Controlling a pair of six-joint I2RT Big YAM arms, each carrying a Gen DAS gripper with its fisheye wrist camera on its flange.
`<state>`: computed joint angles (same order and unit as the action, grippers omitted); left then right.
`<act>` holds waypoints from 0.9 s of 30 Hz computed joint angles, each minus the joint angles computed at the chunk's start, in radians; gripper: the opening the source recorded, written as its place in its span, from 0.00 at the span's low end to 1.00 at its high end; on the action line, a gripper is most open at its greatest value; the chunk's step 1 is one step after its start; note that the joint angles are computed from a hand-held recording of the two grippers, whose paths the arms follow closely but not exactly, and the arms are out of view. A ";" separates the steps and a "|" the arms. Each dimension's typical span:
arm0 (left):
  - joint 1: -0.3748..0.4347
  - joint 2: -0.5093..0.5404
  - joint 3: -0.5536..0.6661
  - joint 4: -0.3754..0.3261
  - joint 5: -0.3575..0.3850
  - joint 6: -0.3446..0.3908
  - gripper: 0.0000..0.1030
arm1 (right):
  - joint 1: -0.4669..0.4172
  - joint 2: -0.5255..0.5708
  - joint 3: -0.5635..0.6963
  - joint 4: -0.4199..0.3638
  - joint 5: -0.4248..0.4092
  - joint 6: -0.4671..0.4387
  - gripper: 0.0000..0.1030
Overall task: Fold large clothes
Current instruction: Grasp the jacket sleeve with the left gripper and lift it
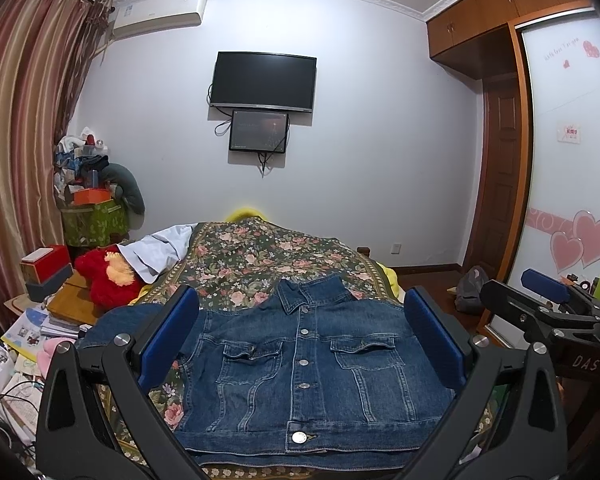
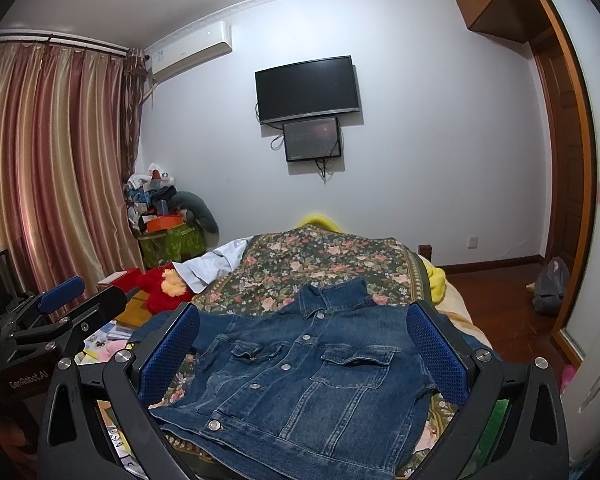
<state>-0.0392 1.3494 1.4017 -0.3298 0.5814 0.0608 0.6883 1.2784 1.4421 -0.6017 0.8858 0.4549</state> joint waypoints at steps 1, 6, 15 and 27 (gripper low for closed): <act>0.002 0.005 0.005 -0.004 0.005 -0.001 1.00 | -0.001 0.000 -0.001 -0.001 -0.001 0.002 1.00; 0.008 0.025 0.023 -0.014 0.016 0.000 1.00 | -0.014 0.017 0.011 -0.020 -0.010 0.019 1.00; 0.022 0.128 0.121 -0.038 -0.056 -0.027 1.00 | -0.087 0.094 0.082 -0.034 -0.079 -0.012 1.00; 0.079 0.556 0.629 -0.365 -0.173 -0.046 1.00 | -0.292 0.394 0.389 -0.148 -0.327 -0.080 1.00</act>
<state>0.0395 1.9053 2.0302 -0.6943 0.4079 0.0151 0.3966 1.6721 1.8313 -0.7500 0.5586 0.3746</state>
